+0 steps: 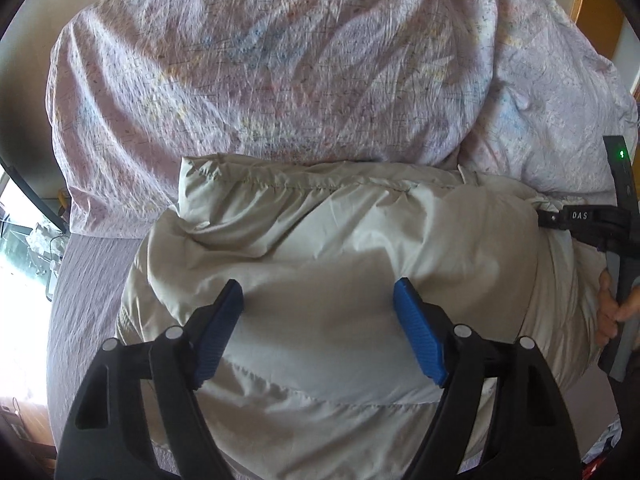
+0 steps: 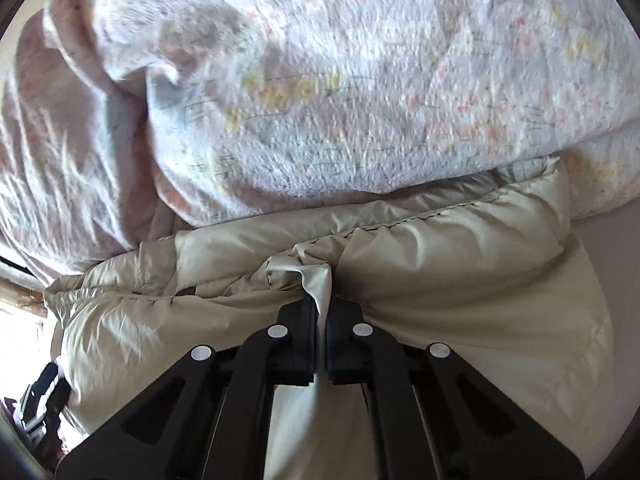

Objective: Fold large clothes
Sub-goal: 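Lower the folded hem onto the collar and open both tools, then grasp the folded jacket bundle with both tools side by side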

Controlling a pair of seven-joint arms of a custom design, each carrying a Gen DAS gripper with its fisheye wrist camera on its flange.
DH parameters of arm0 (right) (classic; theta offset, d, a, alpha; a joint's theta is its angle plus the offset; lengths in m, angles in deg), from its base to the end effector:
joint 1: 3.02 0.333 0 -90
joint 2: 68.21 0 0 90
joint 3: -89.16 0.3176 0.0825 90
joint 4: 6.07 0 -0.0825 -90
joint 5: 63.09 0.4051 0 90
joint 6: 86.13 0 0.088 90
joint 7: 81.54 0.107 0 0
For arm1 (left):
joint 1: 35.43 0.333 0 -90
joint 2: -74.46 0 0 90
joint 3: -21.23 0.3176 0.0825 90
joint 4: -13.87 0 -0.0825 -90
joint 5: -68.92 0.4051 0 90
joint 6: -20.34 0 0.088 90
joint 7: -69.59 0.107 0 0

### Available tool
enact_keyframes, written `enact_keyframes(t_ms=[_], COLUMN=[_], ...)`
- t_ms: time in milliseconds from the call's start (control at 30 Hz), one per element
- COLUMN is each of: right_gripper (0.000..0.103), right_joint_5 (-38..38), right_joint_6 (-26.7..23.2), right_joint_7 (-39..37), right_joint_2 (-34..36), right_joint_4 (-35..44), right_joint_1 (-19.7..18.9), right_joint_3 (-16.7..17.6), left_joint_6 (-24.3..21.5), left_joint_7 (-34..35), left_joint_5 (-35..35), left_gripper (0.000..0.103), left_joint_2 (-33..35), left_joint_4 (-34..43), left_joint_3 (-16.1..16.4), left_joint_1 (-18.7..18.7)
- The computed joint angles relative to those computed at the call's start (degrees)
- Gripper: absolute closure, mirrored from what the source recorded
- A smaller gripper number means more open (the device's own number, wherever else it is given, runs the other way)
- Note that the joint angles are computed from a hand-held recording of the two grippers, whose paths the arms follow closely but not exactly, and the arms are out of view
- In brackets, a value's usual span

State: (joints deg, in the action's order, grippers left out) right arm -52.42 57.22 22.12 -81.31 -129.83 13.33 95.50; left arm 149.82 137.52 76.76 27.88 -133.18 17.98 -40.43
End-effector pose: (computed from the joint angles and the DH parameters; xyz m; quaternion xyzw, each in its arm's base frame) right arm 0.5052 0.2141 0.5519 -0.6924 0.6619 -0.0713 0.2781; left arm 0.3648 -0.0524 0.5677 -0.7436 0.6152 -0.1734 0.1964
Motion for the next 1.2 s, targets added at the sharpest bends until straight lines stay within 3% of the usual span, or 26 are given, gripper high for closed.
enact_keyframes(t_ms=[200, 300, 367, 467, 600, 700, 767, 867, 1033, 1200], right_gripper=[0.097, 0.077, 0.062, 0.05, 0.05, 0.05, 0.05, 0.051, 0.05, 0.049], right_joint_5=[5.43, 7.18, 7.0, 7.51, 9.61, 7.25, 3.49, -0.36, -8.32, -13.73], right_joint_6=[1.12, 0.23, 2.29, 5.77, 10.36, 10.25, 9.86, 9.01, 12.19, 14.82], right_joint_7=[-3.23, -6.26, -7.75, -9.16, -10.44, -8.31, -5.28, -3.09, 0.98, 6.13], right_joint_2=[0.26, -2.72, -5.32, -10.47, -16.04, -18.41, -18.65, -18.76, -17.87, -15.45], right_joint_4=[-0.77, -2.71, -5.26, -10.26, -15.79, -17.97, -19.25, -20.24, -21.96, -21.87], right_joint_1=[1.26, 0.54, 0.16, -0.18, -0.75, -3.61, -6.56, -8.51, -12.2, -13.49], right_joint_3=[-1.36, -2.51, -2.27, -2.22, -3.0, -1.46, 1.16, 1.76, 5.74, 8.0], left_joint_6=[1.43, 1.95, 2.53, 3.36, 4.9, 6.3, 6.96, 7.19, 7.93, 9.65], left_joint_7=[-2.95, -5.07, -6.28, -7.46, -9.41, -10.9, -11.13, -11.41, -10.13, -9.4], left_joint_5=[1.75, 3.16, 4.22, 5.69, 7.62, 8.45, 8.69, 9.3, 10.02, 10.2], left_gripper=[0.023, 0.023, 0.023, 0.023, 0.022, 0.02, 0.019, 0.017, 0.013, 0.011], left_joint_2=[3.3, 5.55, 6.73, 8.06, 9.44, 9.69, 9.58, 9.14, 8.02, 9.01], left_joint_4=[-0.81, -0.75, -0.79, -0.63, -0.81, -1.54, -1.96, -2.42, -3.62, -3.57], left_joint_3=[-1.75, -2.39, -2.68, -2.95, -3.28, -3.17, -2.9, -3.02, -2.01, -1.73], left_joint_1=[1.62, 2.56, 3.1, 3.56, 4.38, 4.82, 4.82, 4.89, 5.27, 6.35])
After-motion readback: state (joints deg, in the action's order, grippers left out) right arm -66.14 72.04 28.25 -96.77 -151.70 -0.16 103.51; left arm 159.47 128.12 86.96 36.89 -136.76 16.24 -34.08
